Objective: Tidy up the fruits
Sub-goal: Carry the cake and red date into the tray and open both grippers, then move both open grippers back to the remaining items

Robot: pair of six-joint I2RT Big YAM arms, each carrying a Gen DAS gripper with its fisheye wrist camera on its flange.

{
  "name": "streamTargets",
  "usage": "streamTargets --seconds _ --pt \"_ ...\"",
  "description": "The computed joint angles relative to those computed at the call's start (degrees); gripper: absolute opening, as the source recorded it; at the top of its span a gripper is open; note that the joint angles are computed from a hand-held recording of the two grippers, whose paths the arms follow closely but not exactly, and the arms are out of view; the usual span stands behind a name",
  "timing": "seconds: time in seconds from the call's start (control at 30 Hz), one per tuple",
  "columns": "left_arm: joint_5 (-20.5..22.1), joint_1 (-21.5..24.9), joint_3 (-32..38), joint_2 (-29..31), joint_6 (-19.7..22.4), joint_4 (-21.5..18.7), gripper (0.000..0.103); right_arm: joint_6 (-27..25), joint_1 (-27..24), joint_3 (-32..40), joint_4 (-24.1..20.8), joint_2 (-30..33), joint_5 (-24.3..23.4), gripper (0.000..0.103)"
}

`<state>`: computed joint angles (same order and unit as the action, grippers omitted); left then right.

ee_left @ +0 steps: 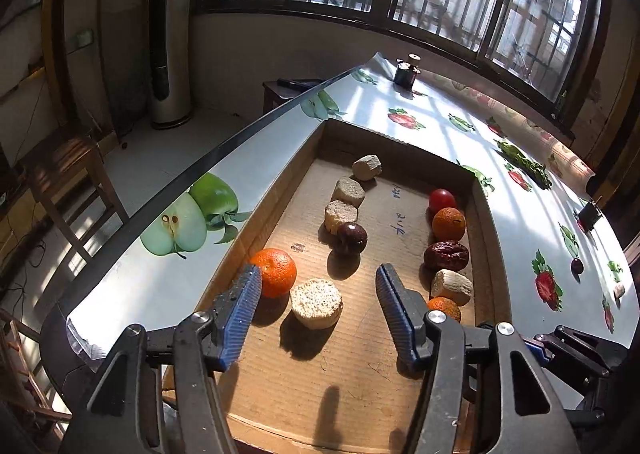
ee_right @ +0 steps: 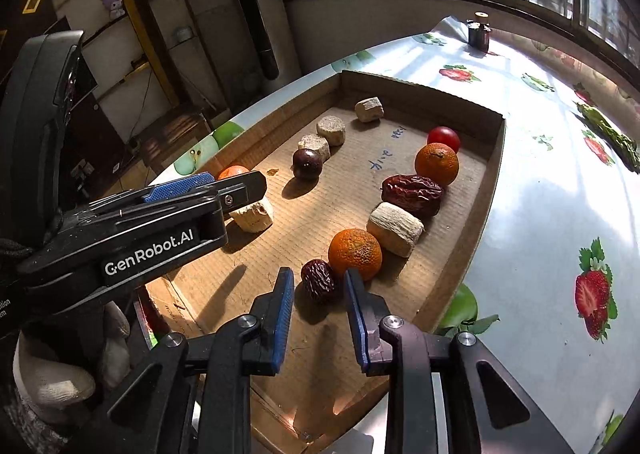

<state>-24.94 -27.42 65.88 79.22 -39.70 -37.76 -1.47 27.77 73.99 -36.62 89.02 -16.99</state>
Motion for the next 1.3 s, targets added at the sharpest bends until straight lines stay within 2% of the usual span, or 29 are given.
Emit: streamTargets --seconds 0.07,0.13,0.17,0.27,0.37,0.67,0.83,0.97,1.13,1.3 --pt "-4.1 -1.4 0.7 -0.4 0.1 -1.2 0.074 1.1 -0.8 -1.2 1.3 -1.5 -0.5 0.049" --pt "-8.3 -3.0 1.6 -0.4 -0.2 -2.8 0.085 2.1 -1.7 -2.4 2.2 -3.0 -0.9 0.053" --pt "-10.0 -3.7 2.0 -0.4 -0.2 -3.5 0.086 2.4 -2.2 -2.9 2.5 -3.6 -1.2 0.053" --pt "-12.2 -5.5 3.0 -0.3 0.6 -4.3 0.087 3.2 -3.7 -4.7 3.4 -5.5 -1.3 0.055" --pt "-12.8 -7.0 4.2 0.1 1.1 -4.9 0.087 4.0 -5.4 -6.2 3.9 -6.9 -1.2 0.059" --pt "-15.2 -11.1 7.6 2.5 2.3 -7.0 0.087 5.7 -11.6 -10.6 5.0 -10.7 -2.8 0.063" --pt "-13.5 -12.5 8.7 3.1 3.5 -6.8 0.087 5.9 -15.9 -12.4 5.0 -12.0 -4.0 0.067" --pt "-11.2 -13.3 8.9 3.2 5.3 -4.5 0.087 4.3 -20.6 -13.8 3.9 -13.3 -3.1 0.067" --pt "-6.3 -14.5 11.0 5.6 7.6 -3.0 0.087 1.8 -30.1 -14.5 2.0 -14.8 -1.1 0.067" --pt "-3.5 -16.1 14.8 9.3 10.7 -2.6 0.087 2.2 -41.4 -9.8 0.0 -12.0 0.0 0.067"
